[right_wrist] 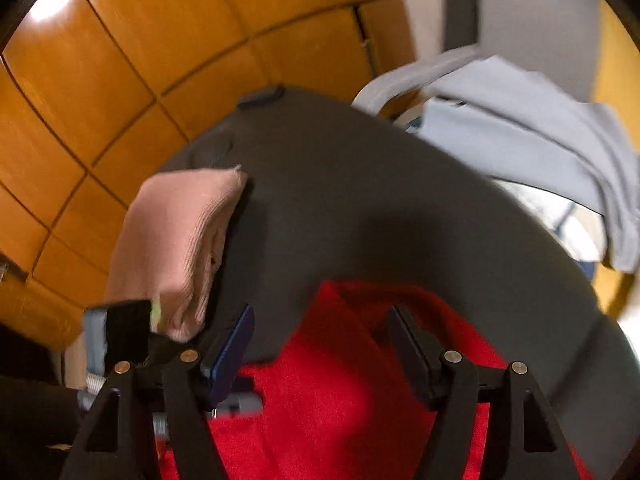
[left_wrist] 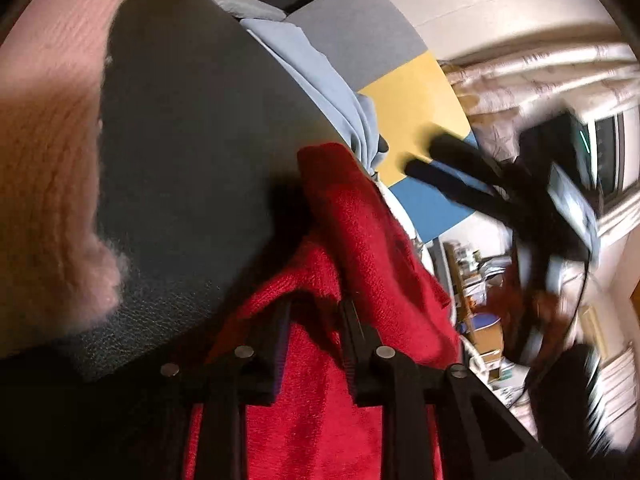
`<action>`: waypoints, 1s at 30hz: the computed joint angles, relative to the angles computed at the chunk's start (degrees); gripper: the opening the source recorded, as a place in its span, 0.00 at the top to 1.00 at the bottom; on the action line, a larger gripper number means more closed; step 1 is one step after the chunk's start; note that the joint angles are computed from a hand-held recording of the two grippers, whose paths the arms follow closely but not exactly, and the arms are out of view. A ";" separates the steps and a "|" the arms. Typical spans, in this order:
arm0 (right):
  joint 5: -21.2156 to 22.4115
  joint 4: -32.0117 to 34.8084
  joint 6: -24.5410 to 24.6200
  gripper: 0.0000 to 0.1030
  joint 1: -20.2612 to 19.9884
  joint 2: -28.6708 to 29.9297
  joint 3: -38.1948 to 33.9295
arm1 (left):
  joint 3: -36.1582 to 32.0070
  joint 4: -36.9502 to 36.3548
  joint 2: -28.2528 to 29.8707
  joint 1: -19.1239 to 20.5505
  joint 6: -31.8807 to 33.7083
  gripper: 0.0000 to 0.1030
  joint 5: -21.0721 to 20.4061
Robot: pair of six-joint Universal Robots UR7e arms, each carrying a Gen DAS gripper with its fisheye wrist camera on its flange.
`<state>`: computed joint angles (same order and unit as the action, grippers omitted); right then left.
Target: Fold clothes
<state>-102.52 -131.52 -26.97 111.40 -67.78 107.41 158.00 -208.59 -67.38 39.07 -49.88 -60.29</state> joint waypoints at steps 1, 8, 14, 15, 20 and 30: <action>-0.56 1.94 0.32 0.32 0.36 2.43 -1.96 | -0.13 1.19 -0.43 -0.22 0.50 0.79 0.34; -8.84 11.00 0.48 0.92 2.85 8.75 -6.50 | -1.40 12.22 -3.26 -3.09 1.34 0.92 5.10; -2.96 -5.55 4.72 0.92 -0.70 2.96 -2.48 | -1.33 18.67 -5.06 -4.82 -1.98 1.00 7.83; -3.04 -7.38 5.58 0.92 -1.38 2.85 -2.01 | -1.42 19.69 -5.48 -4.92 -2.23 1.00 7.92; 3.23 -9.14 8.99 0.75 -5.22 1.20 1.76 | 0.39 19.73 -9.90 -5.93 -3.50 0.90 6.70; 3.62 -13.13 9.60 0.50 -18.90 -27.74 16.65 | -6.06 23.11 -13.66 -4.19 7.89 0.83 8.41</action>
